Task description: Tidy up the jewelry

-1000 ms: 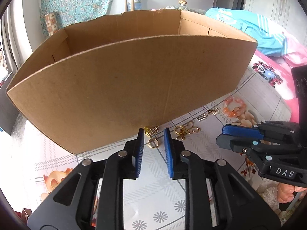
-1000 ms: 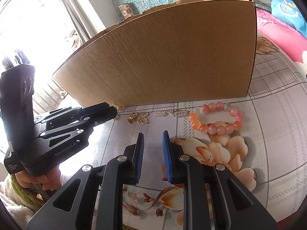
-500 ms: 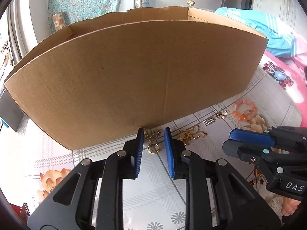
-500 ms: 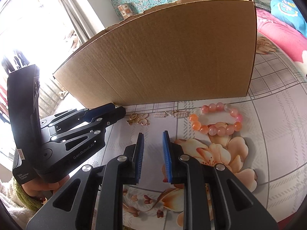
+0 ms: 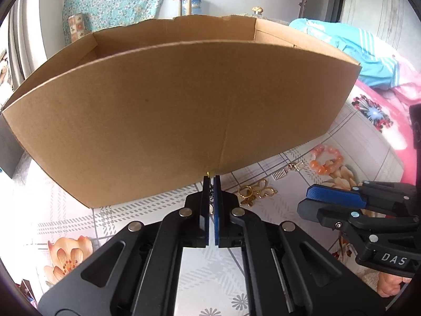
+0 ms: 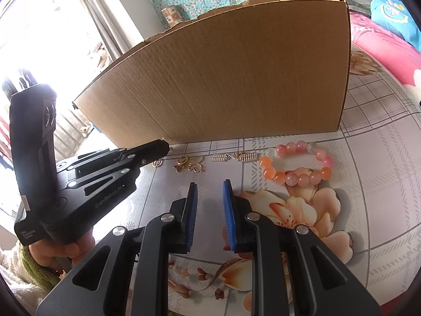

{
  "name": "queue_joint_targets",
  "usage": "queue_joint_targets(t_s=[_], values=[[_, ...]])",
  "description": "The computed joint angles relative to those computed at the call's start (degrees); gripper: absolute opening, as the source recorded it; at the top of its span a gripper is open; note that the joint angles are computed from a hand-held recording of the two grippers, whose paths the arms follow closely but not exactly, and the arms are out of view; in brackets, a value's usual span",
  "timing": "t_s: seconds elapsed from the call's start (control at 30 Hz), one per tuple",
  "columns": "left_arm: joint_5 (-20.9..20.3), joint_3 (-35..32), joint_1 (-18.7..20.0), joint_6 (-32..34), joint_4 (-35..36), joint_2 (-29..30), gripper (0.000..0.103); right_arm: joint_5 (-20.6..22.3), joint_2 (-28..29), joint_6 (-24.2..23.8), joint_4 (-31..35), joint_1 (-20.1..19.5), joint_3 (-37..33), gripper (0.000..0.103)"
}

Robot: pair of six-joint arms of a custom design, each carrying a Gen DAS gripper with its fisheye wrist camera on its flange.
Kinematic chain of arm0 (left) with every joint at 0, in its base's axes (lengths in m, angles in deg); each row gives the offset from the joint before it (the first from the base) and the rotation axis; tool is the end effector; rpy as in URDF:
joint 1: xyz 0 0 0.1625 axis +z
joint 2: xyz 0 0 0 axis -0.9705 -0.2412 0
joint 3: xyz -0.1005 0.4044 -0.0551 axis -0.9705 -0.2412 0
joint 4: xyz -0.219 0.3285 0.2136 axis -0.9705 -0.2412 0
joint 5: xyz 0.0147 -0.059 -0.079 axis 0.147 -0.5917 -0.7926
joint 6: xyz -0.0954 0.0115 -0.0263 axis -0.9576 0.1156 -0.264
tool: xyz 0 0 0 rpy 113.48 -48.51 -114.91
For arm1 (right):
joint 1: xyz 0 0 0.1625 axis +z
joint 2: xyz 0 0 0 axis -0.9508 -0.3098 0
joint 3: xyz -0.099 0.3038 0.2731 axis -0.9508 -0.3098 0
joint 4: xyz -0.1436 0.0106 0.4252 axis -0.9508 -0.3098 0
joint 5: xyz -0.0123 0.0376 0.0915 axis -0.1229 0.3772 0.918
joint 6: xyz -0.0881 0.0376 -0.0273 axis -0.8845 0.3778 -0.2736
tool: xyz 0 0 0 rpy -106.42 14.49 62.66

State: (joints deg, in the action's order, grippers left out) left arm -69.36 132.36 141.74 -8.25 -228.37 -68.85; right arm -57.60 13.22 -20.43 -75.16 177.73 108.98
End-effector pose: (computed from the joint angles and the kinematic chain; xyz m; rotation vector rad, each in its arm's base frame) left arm -0.0927 -0.7040 0.2995 0.3179 2.2838 -0.9009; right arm 0.3356 -0.7686 0.0239 0.9061 -2.7430 0.4804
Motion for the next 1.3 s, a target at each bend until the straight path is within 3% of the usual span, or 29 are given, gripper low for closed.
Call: queue_joint_targets(t_s=[0.23, 0.43, 0.57, 0.77, 1.07, 1.2, 1.3], values=[[-2.59, 2.82, 0.03, -4.23, 1.59, -5.11, 0.001, -0.07, 0.03, 0.08, 0.15, 0.07, -0.17, 0.020], [-1.59, 5.23, 0.33, -8.03, 3.78, -7.48, 0.001, -1.59, 0.22, -0.37, 2.35, 0.65, -1.25, 0.022], [-2.58, 6.88, 0.91, -9.41, 2.86, -8.49, 0.001, 0.95, 0.40, -0.75, 5.11, 1.10, -2.65, 0.028], [-4.14, 7.78, 1.99, -7.76, 0.45, -8.72, 0.002, 0.06, 3.92, -4.50, 8.16, 3.25, -7.97, 0.029], [-7.85, 10.39, 2.93, -5.05, -2.16, -11.16, 0.002, -5.87, 11.53, -9.35, 14.84, 5.94, -18.80, 0.029], [-8.61, 11.45, 2.80, -4.42, -2.50, -12.24, 0.019, -7.81, 13.48, -10.82, 16.86, 6.58, -21.85, 0.029], [-8.81, 12.13, 2.68, -3.25, -3.23, -12.82, 0.019, -8.92, 14.52, -11.49, 17.74, 6.79, -23.33, 0.029]])
